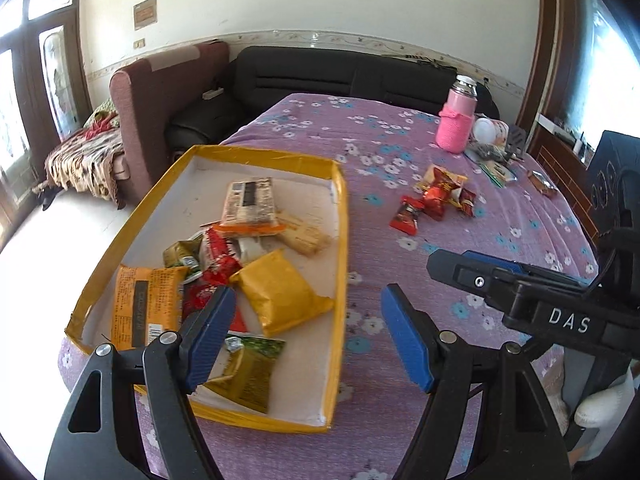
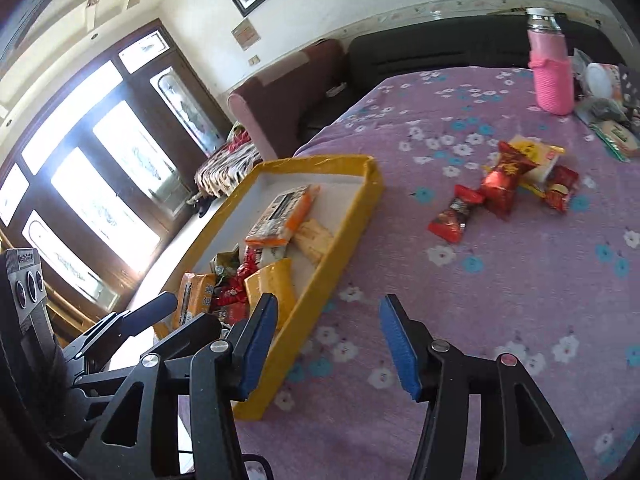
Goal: Organize snacks
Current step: 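Move both open tools back toward the remaining candies, then grasp a dark red candy with the right tool while the left grasps a red candy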
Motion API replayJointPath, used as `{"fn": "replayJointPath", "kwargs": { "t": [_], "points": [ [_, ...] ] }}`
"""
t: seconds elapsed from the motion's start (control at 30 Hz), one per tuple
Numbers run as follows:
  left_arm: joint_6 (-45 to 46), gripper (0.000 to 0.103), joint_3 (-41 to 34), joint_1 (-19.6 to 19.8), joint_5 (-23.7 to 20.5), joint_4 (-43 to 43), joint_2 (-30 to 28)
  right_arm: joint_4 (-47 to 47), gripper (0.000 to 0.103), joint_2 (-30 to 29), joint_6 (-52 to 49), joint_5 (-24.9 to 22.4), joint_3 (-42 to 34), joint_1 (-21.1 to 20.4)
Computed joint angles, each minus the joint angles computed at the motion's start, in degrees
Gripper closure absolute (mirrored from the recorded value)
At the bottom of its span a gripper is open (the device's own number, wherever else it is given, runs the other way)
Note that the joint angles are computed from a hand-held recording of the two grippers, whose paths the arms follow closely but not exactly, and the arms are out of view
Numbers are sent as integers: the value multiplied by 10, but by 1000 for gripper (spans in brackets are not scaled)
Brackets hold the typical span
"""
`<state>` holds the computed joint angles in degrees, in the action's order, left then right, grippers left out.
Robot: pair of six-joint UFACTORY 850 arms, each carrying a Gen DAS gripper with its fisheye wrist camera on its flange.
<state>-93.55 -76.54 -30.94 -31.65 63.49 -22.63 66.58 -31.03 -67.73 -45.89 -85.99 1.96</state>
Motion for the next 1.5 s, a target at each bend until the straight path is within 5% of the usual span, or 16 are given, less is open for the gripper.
{"fn": "replayJointPath", "kwargs": {
  "t": [0.4, 0.67, 0.8, 1.1, 1.5],
  "points": [
    [66, 28, -63, -38, -37, -37, -42, 39, 42, 7, -24, -25, 17, -62],
    [200, 28, -65, -20, 88, -185, -53, 37, 42, -8, -3, -24, 1, -97],
    [242, 28, -67, -15, 112, -230, -60, 6, 41, -33, 40, 0, -36, -107],
    [324, 28, -49, 14, 172, -344, -59, -76, 41, -143, 186, 3, -188, -86],
    [434, 28, -37, 43, 205, -434, -53, -271, 38, -354, 466, -30, -529, -10]
  ]
}}
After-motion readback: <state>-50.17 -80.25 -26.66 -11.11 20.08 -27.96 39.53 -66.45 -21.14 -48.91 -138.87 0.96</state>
